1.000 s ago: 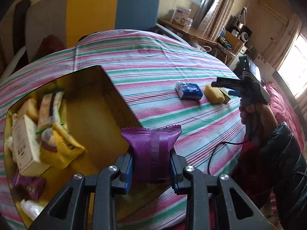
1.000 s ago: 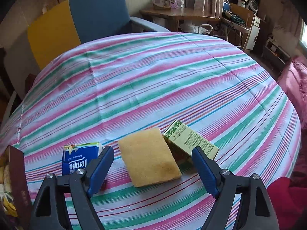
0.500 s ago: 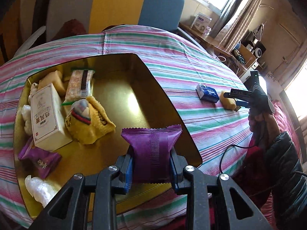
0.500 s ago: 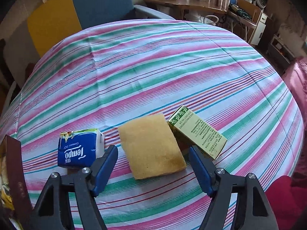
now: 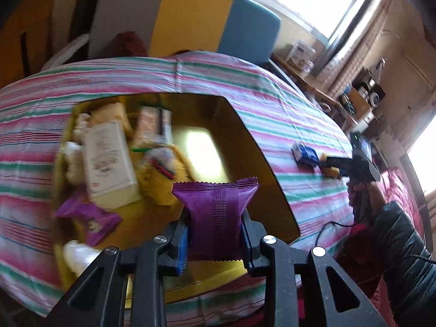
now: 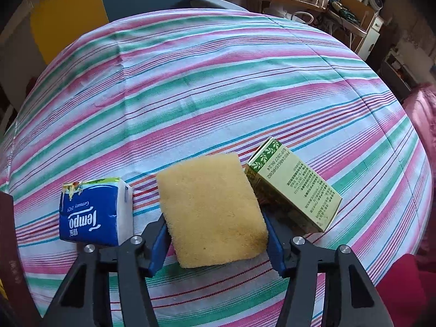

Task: Organize objects
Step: 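Lower the purple packet into the tray and open the left gripper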

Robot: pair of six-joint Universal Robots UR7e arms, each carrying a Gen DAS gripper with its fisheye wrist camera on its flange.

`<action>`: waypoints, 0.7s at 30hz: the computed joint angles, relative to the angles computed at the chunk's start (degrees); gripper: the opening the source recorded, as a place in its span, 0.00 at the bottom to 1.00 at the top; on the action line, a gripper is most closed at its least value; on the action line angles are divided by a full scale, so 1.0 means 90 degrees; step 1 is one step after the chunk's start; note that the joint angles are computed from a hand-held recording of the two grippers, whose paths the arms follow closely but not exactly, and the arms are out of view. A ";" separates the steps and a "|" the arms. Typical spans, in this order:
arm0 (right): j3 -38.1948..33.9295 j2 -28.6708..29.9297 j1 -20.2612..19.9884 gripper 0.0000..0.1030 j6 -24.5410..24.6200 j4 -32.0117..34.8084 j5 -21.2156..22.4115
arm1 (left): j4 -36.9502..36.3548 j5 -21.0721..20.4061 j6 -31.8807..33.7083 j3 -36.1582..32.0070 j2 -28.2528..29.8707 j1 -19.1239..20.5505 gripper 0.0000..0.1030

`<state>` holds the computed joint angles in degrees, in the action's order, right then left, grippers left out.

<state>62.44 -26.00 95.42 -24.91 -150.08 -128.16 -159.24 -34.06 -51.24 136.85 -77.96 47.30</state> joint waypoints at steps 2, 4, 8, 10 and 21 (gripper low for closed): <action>0.0004 -0.0033 -0.0028 0.60 0.0095 0.0069 0.0087 | 0.0690 0.0321 -0.0695 0.0241 -0.0553 -0.0178 0.29; 0.0034 -0.0047 -0.0042 0.63 0.0052 0.0058 0.0136 | 0.1497 0.0527 -0.1430 0.0440 -0.1099 -0.0334 0.29; 0.0059 -0.0019 -0.0023 0.65 -0.0133 -0.0063 0.0074 | 0.2362 0.0557 -0.2222 0.0642 -0.1524 -0.0487 0.29; 0.0106 -0.0026 -0.0022 0.65 -0.0207 -0.0156 0.0066 | 0.2141 0.0422 -0.2048 0.0613 -0.1271 -0.0437 0.29; 0.0080 0.0053 0.0000 0.63 -0.0502 -0.0405 -0.0057 | 0.1913 -0.0013 -0.1446 -0.0009 -0.0133 0.0371 0.30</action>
<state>63.17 -25.52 95.42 -29.43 -153.73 -128.67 -142.03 -34.18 -64.26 136.77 -79.16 50.63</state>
